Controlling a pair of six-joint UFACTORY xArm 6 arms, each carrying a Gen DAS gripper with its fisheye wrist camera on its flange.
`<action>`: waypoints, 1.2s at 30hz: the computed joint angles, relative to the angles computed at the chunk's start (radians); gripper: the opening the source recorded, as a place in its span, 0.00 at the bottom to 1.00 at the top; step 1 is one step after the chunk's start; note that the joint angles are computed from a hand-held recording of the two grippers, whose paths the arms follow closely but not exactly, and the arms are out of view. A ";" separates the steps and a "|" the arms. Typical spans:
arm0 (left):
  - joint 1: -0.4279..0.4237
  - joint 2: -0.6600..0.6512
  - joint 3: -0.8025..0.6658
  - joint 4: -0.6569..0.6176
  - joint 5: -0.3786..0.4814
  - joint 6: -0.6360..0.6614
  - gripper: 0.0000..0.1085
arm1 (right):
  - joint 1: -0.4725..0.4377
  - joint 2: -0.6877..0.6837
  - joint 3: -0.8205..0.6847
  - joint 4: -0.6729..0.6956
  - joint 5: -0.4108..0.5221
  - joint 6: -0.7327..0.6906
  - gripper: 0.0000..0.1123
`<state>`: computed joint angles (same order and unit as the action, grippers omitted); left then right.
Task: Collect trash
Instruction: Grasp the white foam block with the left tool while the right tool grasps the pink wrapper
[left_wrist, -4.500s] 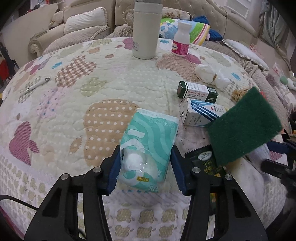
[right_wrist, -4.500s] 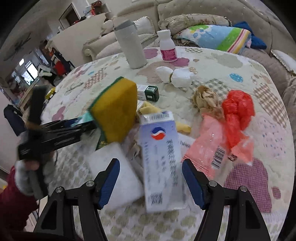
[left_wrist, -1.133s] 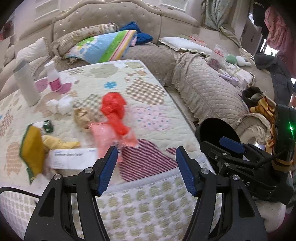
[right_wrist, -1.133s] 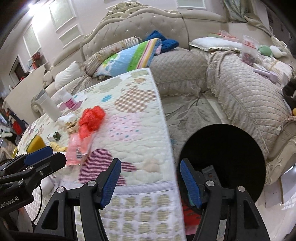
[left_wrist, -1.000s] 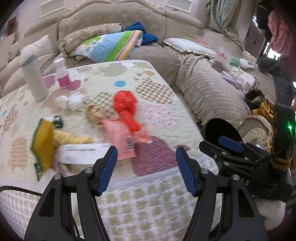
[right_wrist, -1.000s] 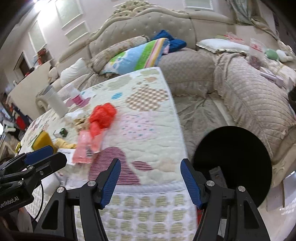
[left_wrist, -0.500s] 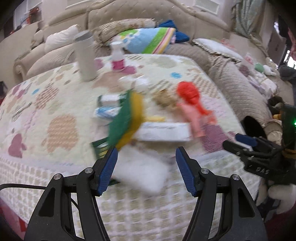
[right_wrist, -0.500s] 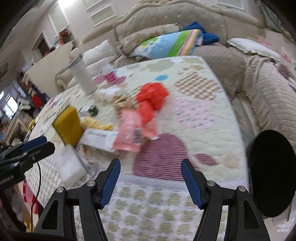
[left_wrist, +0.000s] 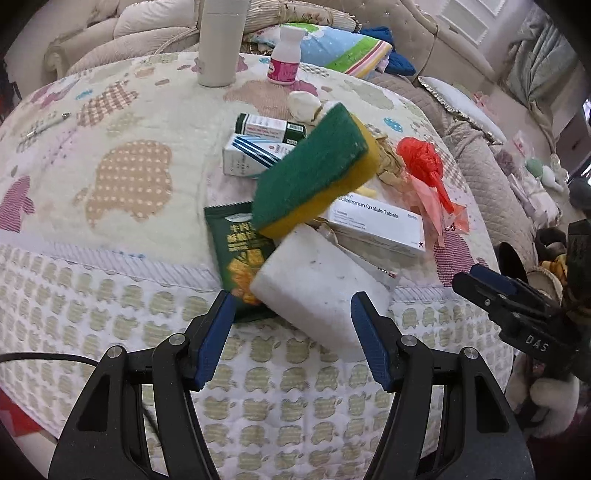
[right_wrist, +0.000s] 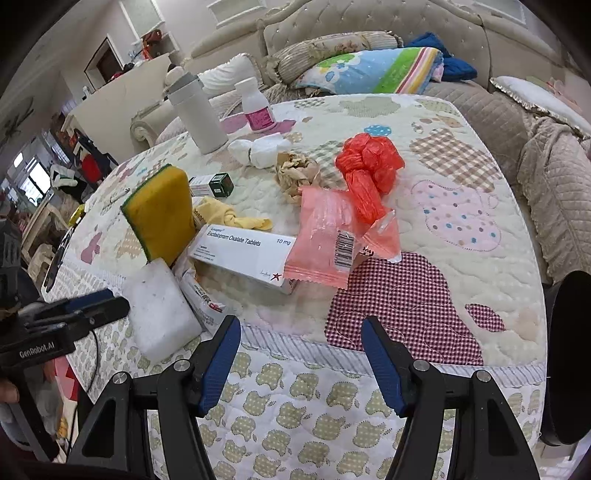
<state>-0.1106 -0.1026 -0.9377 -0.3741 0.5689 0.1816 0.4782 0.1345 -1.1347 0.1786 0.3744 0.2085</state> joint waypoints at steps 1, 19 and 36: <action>-0.002 0.008 -0.005 0.003 -0.002 -0.006 0.59 | -0.001 0.000 -0.001 -0.001 0.001 0.001 0.58; -0.013 0.068 -0.028 -0.095 -0.058 0.021 0.59 | -0.055 0.227 -0.261 0.058 0.038 0.012 0.58; 0.031 0.012 -0.024 -0.239 0.002 0.188 0.31 | -0.033 0.092 -0.119 0.245 0.004 -0.211 0.33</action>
<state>-0.0796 -0.0908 -0.9621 -0.6129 0.5706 0.3697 0.4448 0.2268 -1.2534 0.4236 0.3785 -0.0030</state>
